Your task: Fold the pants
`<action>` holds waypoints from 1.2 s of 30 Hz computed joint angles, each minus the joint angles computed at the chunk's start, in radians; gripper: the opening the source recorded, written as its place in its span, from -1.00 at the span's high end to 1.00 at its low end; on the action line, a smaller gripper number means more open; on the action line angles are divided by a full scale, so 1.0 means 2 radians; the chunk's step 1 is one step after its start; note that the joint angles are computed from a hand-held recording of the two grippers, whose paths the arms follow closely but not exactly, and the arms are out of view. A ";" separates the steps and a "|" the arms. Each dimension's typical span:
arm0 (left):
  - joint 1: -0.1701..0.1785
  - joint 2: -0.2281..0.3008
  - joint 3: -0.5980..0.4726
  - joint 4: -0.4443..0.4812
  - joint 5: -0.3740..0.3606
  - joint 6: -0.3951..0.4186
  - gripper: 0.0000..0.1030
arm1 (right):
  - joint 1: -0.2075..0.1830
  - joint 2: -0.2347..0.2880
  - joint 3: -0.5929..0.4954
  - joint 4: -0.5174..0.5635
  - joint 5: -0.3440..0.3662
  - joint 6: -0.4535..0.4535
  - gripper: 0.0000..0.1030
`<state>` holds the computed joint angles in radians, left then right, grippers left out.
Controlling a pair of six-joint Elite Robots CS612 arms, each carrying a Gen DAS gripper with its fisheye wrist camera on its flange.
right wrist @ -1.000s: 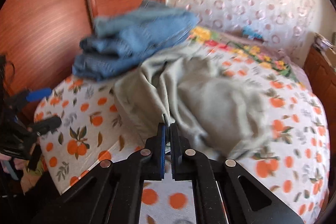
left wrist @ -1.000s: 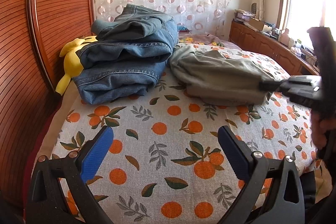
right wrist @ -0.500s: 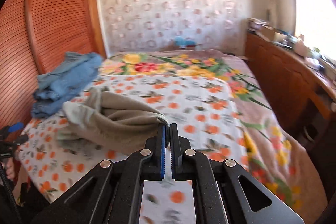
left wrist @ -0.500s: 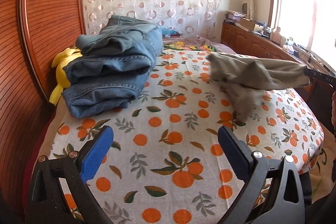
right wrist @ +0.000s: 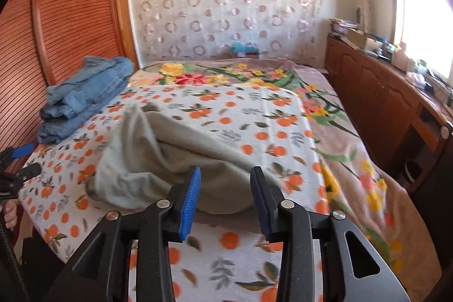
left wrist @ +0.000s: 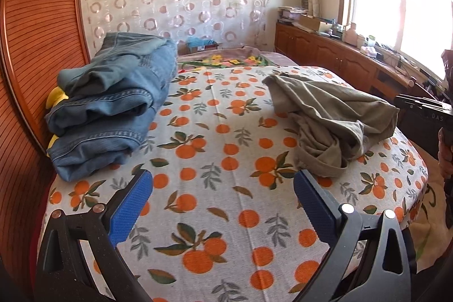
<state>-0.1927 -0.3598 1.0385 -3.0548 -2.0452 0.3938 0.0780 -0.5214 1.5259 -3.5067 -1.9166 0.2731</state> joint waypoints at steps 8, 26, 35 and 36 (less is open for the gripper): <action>-0.004 -0.002 0.005 0.009 0.001 0.009 -0.95 | 0.011 0.022 -0.042 0.035 0.104 -0.036 0.21; -0.012 -0.006 0.012 0.029 -0.011 0.032 -0.95 | -0.011 -0.023 0.045 -0.072 0.026 0.019 0.92; -0.025 -0.010 0.015 0.048 -0.021 0.066 -0.95 | -0.010 -0.039 0.084 -0.084 -0.010 0.057 0.92; -0.026 -0.010 0.015 0.052 -0.022 0.070 -0.94 | -0.009 -0.038 0.082 -0.081 -0.004 0.059 0.92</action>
<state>-0.2449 -0.3799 1.0681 -2.9518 -2.0895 0.5332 0.0593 -0.5981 1.6909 -3.6690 -1.9249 0.3901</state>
